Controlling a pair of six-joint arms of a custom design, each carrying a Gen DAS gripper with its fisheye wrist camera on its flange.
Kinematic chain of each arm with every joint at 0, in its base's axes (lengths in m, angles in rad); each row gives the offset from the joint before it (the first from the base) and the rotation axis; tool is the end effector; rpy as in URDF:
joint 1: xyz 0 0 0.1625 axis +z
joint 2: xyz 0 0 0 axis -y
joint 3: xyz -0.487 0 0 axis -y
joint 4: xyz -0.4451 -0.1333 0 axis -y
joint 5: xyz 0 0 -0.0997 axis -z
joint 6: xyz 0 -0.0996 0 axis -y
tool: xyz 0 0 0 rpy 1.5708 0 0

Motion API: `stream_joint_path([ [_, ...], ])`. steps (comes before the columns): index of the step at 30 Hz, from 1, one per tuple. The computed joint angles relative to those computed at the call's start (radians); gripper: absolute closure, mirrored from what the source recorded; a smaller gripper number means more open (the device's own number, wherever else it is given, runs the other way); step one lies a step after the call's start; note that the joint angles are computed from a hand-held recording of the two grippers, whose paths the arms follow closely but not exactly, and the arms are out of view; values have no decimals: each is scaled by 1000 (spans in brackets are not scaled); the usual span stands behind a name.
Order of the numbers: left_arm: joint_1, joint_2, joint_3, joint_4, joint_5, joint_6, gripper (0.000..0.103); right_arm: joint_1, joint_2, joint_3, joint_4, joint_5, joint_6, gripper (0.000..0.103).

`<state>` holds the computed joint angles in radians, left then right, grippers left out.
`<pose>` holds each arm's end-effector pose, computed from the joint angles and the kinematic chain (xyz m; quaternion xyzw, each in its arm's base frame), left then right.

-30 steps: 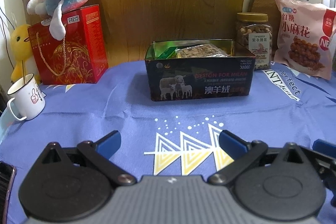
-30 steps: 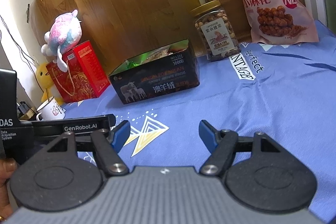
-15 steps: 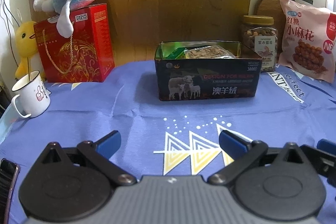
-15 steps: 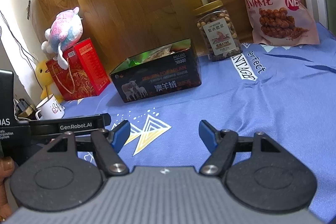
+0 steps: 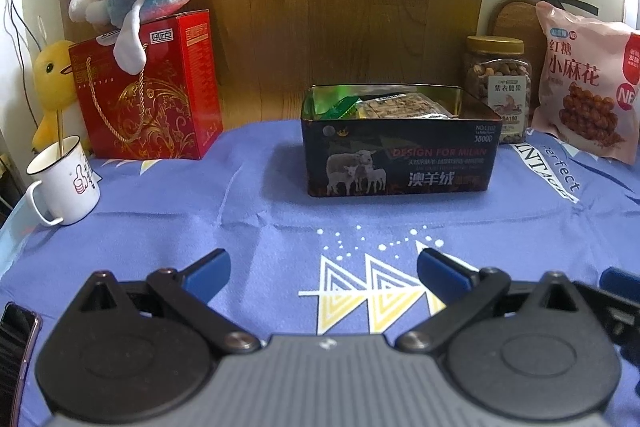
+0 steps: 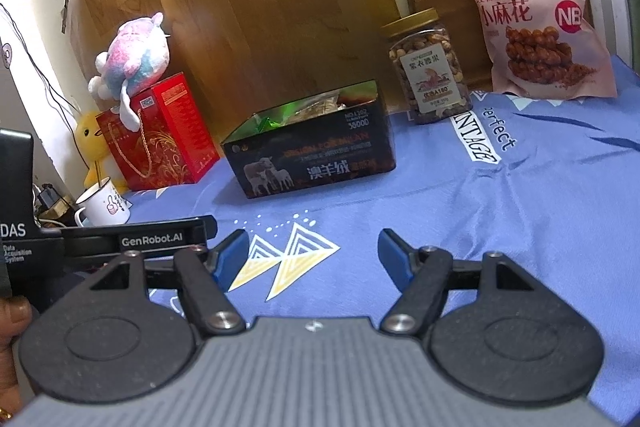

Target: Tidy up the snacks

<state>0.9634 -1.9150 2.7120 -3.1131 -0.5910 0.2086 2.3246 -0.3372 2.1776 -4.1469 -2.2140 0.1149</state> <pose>0.0303 -0.3348 0.3294 0.1688 0.8223 -0.4017 0.3659 0.3742 -0.2912 -0.0976 0.1701 -0.8762 0.4336 0.1240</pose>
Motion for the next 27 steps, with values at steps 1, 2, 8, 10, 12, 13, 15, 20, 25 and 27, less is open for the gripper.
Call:
stream_joint_path([
  [1,-1,-1,1,2,0,0,0,0,1,0,2,0,1,31],
  [2,-3,-2,0,3,-1,0,0,1,2,-1,3,-4,1,31],
  [8,-6,-8,1,-2,-11,1,0,10,1,-5,5,-32,11,31],
  [10,-7,-10,3,-1,-13,0,0,13,1,-3,0,-37,10,31],
  [12,-11,-13,5,5,-12,-4,0,15,1,-5,2,-35,11,31],
  [13,-14,-17,6,11,-10,-7,0,16,1,-6,4,-32,8,31],
  [15,-21,-28,10,18,-5,-9,0,21,2,-10,5,-29,-3,31],
  [20,-26,-41,8,26,9,-14,0,20,3,-7,0,-22,-2,31],
  [25,-33,-44,11,32,12,-17,0,24,2,-4,-12,-36,6,31],
  [27,-38,-45,13,36,13,-19,0,25,2,-3,-16,-38,4,31],
])
